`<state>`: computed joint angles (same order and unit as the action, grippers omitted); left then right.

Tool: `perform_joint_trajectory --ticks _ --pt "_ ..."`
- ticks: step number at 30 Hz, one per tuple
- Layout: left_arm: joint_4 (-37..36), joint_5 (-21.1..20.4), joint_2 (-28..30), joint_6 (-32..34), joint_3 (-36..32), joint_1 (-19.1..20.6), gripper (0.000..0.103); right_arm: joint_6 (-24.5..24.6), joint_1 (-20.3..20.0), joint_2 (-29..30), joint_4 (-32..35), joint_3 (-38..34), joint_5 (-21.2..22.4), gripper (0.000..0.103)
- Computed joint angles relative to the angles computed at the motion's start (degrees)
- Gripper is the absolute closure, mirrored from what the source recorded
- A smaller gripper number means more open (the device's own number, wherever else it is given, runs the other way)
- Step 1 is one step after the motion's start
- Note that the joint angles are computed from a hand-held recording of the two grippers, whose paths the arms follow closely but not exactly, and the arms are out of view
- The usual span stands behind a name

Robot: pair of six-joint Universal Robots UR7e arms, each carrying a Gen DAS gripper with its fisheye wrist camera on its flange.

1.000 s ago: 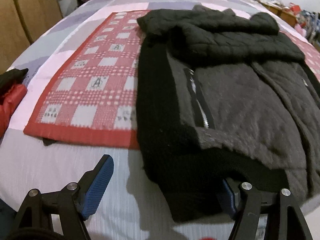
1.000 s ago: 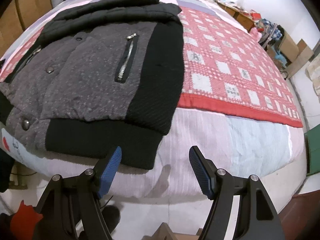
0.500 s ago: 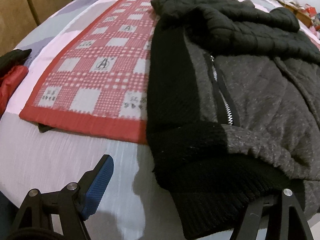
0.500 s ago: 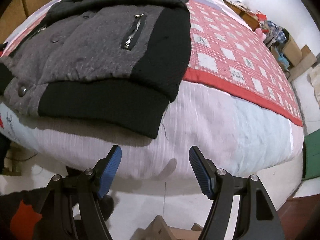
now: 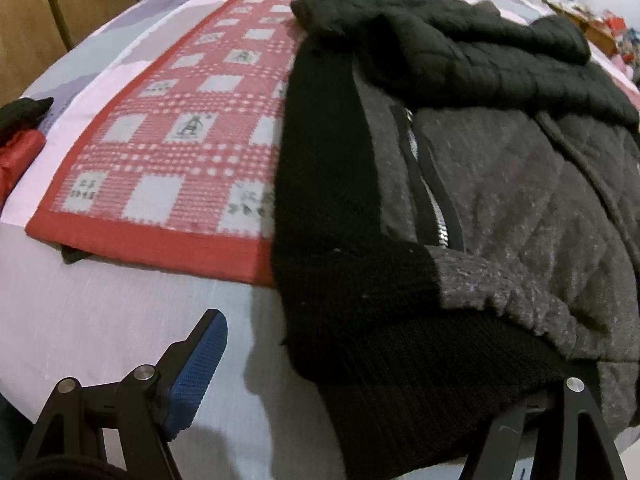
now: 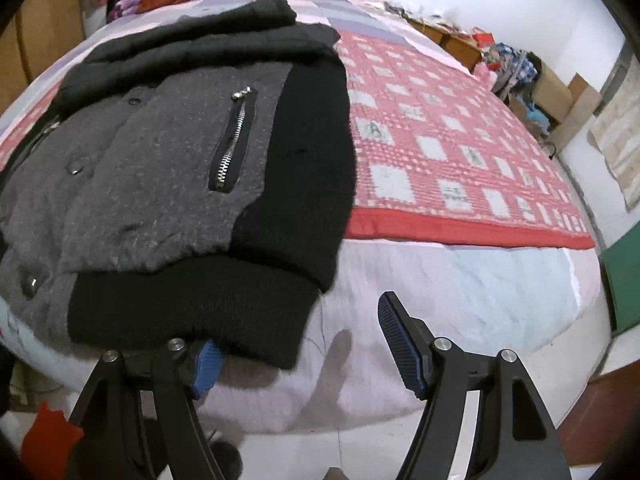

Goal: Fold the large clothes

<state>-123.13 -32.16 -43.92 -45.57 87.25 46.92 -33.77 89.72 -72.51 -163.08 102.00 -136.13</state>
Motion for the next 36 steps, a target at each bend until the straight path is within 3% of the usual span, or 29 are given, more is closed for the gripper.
perform_joint_trajectory --ticks 3,5,6,7,8,9,11,12,13,16,27,32,36 --pt "1.6 2.02 -0.22 -2.56 0.25 0.17 0.022 1.03 0.06 3.14 -8.73 -2.41 -3.72 0.03" --pt "3.92 2.2 -1.23 -7.28 1.0 0.76 0.026 7.63 -0.66 3.09 -7.13 -3.6 -3.61 0.03" --pt "3.42 0.89 -1.45 -7.34 1.37 1.03 0.034 9.32 -0.65 3.39 -5.04 -4.11 -3.68 0.032" --pt "2.62 -0.43 -1.33 -6.16 1.47 1.17 0.048 9.83 -0.7 3.59 -3.34 -4.31 -3.09 0.036" --pt "1.19 -1.64 -0.84 -3.4 1.33 1.12 0.056 9.37 -0.72 3.88 -1.48 -4.55 -2.0 0.045" --pt "0.41 -2.04 -0.34 -1.61 1.09 0.92 0.071 8.85 -0.83 3.99 0.5 -4.76 -0.57 0.058" --pt "-1.16 -2.0 1.07 3.05 -0.02 0.55 0.076 8.95 -1.05 4.64 4.76 -6.05 1.48 0.069" --pt "-1.54 -2.07 1.16 3.33 -0.24 0.66 0.079 9.17 -1.22 4.85 4.98 -6.74 1.94 0.077" --pt "-1.42 -2.13 1.06 2.9 -0.39 0.85 0.084 10.34 -1.55 4.6 5.67 -7.31 2.63 0.079" --pt "-2.48 -2.75 -0.85 1.84 1.02 0.86 0.086 14.2 -2.32 2.83 7.39 -7.79 4.79 0.083" --pt "-2.28 -3.63 -4.81 9.49 1.27 -1.98 0.087 8.19 0.44 -2.97 10.97 -7.42 8.96 0.086" --pt "0.68 -5.29 -6.73 9.49 2.44 -3.58 0.087 7.82 0.98 -5.27 13.77 -6.99 9.15 0.086" --pt "5.63 -8.24 -9.51 5.25 4.47 -4.83 0.087 9.59 1.46 -8.64 18.99 -5.52 8.78 0.086"
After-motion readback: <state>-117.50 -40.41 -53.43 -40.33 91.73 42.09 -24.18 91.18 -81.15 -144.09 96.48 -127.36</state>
